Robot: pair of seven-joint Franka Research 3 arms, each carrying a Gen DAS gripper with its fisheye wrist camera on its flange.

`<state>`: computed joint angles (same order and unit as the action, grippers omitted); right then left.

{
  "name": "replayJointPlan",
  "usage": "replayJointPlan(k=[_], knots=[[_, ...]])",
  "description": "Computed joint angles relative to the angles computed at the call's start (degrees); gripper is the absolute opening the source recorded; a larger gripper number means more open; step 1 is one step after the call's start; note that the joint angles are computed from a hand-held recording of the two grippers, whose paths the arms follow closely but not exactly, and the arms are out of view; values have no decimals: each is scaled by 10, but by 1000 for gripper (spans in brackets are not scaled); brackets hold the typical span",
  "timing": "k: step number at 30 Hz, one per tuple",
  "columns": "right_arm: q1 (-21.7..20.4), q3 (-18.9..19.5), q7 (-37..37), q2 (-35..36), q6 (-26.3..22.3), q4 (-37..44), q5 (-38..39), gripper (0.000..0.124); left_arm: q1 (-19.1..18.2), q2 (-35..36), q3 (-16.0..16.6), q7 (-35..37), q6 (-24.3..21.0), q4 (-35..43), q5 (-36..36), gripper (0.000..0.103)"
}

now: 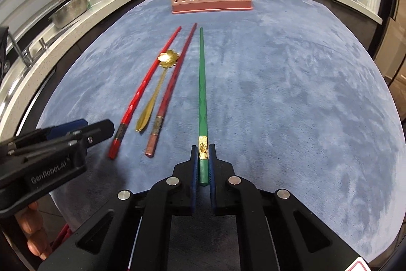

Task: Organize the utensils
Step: 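Grasp the green chopstick with the right tool while the left tool grasps a bright red chopstick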

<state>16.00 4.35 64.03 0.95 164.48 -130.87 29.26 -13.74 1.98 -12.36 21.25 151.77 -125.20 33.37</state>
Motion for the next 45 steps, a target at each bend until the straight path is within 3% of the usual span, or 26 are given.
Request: replayJointPlan(k=[3, 11, 17, 25, 45], knots=[[-5, -4, -6, -2, -11, 1, 24, 7, -2, 6, -1, 3, 1, 4, -1, 52], [-7, -6, -6, -7, -18, -3, 37, 7, -10, 23, 1, 6, -7, 19, 3, 51], [-7, -6, -7, -8, -19, -4, 40, 7, -13, 26, 4, -3, -16, 23, 15, 39], [-7, -6, -8, -9, -19, -4, 40, 7, -12, 25, 4, -2, -18, 22, 20, 11], [1, -16, -56, -50, -13, -10, 110, 7, 5, -30, 1, -1, -3, -4, 4, 8]])
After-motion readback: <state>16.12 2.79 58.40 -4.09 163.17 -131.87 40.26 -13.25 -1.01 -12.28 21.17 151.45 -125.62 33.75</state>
